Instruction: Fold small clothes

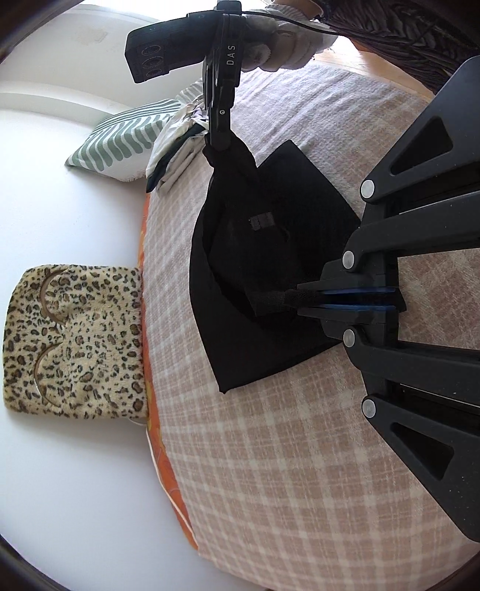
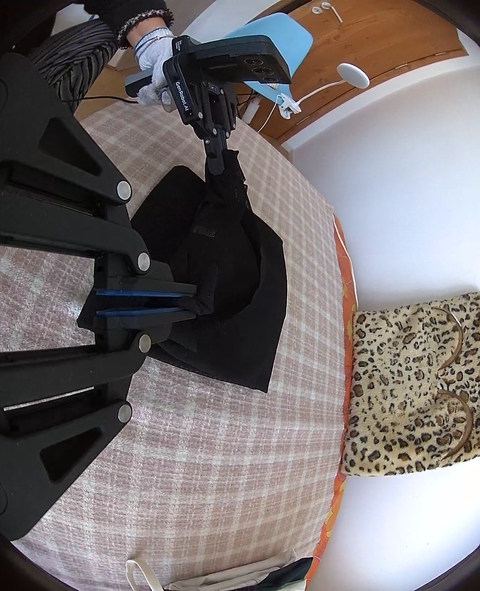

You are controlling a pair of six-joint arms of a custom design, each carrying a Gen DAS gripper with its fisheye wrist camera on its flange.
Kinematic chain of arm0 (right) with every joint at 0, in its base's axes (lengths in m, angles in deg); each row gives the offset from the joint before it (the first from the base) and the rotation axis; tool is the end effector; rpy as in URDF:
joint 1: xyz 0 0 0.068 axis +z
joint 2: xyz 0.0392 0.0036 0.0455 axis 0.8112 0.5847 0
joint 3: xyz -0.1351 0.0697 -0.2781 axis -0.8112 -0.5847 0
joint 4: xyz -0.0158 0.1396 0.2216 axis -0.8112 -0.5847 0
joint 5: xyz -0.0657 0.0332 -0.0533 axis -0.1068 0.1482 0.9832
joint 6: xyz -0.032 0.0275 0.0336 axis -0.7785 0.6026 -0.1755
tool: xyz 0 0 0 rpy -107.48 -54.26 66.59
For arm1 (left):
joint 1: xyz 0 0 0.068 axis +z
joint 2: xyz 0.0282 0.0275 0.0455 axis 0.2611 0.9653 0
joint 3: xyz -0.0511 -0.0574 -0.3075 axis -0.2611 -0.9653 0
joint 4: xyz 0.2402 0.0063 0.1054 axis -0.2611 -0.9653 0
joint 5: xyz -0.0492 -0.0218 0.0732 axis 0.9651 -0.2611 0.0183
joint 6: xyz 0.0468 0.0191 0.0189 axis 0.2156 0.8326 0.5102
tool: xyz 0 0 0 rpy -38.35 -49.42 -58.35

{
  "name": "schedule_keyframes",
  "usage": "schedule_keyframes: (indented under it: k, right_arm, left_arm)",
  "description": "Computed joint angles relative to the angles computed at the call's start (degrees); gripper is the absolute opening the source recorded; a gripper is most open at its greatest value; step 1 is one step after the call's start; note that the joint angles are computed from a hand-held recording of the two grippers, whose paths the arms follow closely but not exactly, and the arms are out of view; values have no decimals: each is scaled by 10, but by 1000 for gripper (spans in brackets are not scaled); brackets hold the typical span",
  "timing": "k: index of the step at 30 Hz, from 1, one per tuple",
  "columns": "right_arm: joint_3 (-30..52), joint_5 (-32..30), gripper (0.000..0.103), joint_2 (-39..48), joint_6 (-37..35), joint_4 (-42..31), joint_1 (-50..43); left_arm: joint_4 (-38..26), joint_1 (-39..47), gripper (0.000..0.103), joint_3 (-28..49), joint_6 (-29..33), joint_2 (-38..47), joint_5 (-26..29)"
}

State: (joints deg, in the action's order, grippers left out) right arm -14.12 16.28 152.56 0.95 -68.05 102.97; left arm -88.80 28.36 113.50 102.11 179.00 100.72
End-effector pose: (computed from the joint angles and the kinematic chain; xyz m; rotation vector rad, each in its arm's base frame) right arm 0.1837 0.1806 0.1628 -0.0437 2.2015 0.1173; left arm 0.2834 0.0425 0.1658 0.7775 2.2356 -0.5350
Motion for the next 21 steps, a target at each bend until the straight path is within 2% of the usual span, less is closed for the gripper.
schedule_keyframes:
  k: [4, 11, 13, 20, 21]
  right_arm:
    - [-13, 21, 6, 21, 2, 11, 15]
    - [8, 83, 6, 71, -25, -17, 58]
    - [12, 98, 6, 79, -29, -31, 72]
    - [-5, 133, 6, 49, -25, -84, 123]
    - [-8, 136, 9, 38, -17, -91, 129]
  left_arm:
    - [5, 8, 2, -16, 22, -3, 3]
    - [9, 11, 4, -33, 47, -12, -11]
    - [-1, 15, 12, -36, 58, -17, -26]
    - [-79, 83, 13, -45, 170, -51, -2]
    - [-91, 91, 13, -43, 183, -56, 5]
